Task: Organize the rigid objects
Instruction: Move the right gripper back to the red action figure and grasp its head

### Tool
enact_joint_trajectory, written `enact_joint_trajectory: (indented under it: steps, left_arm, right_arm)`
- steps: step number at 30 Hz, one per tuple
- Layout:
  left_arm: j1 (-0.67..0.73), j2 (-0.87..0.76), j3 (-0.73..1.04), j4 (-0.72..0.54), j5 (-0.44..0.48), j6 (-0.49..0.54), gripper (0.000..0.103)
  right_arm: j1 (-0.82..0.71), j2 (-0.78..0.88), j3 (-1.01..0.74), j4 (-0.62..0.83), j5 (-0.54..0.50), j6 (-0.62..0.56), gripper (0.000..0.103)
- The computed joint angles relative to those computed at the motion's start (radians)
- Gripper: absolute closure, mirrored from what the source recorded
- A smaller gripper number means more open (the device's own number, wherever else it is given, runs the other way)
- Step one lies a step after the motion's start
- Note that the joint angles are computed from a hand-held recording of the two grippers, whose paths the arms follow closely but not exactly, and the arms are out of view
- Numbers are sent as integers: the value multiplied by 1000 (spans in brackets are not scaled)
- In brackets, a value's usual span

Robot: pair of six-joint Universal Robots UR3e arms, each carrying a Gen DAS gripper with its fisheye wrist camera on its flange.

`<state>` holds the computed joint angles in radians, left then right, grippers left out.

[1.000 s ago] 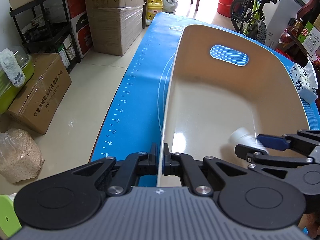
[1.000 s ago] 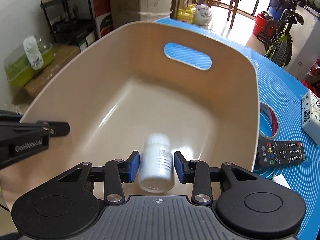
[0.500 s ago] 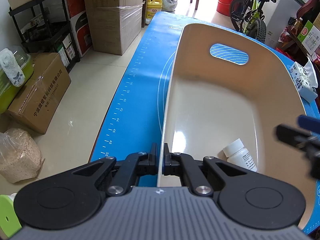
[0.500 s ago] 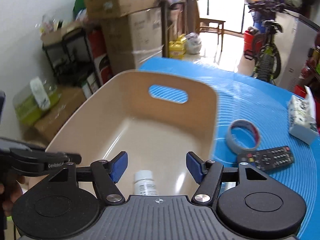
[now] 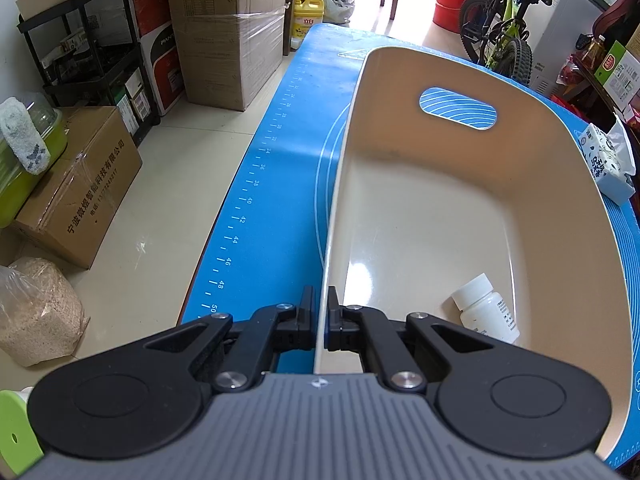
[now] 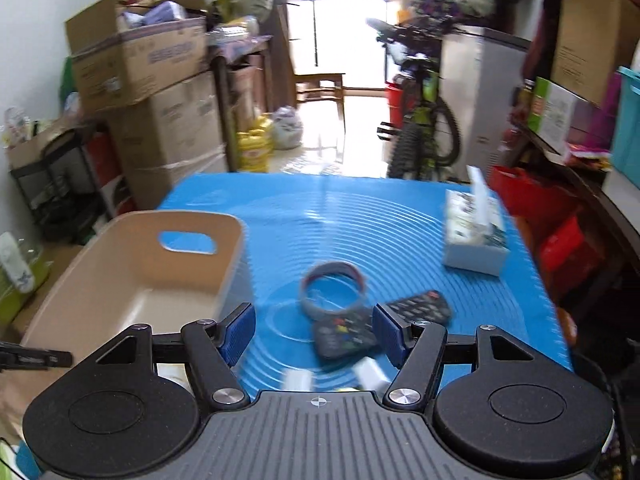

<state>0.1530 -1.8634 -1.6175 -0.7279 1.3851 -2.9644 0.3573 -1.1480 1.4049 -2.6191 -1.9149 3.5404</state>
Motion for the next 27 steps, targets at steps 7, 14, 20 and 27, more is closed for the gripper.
enact_joint_trajectory:
  steps: [7,14,20,27]
  left_arm:
    - [0,-1,0,0,-1,-1,98]
    - [0,-1,-1,3,0,-1,98]
    - [0,-1,-2,4,0,-1,98]
    - [-4,-2,4,-1,3,-3,98]
  right_arm:
    - [-24,-32,137,4,-15,69,32]
    - [-52,-42,246,25,4,154,32]
    - [-57,-13,279,48,30,207,32]
    - [-57,15,272,86,44,227,35]
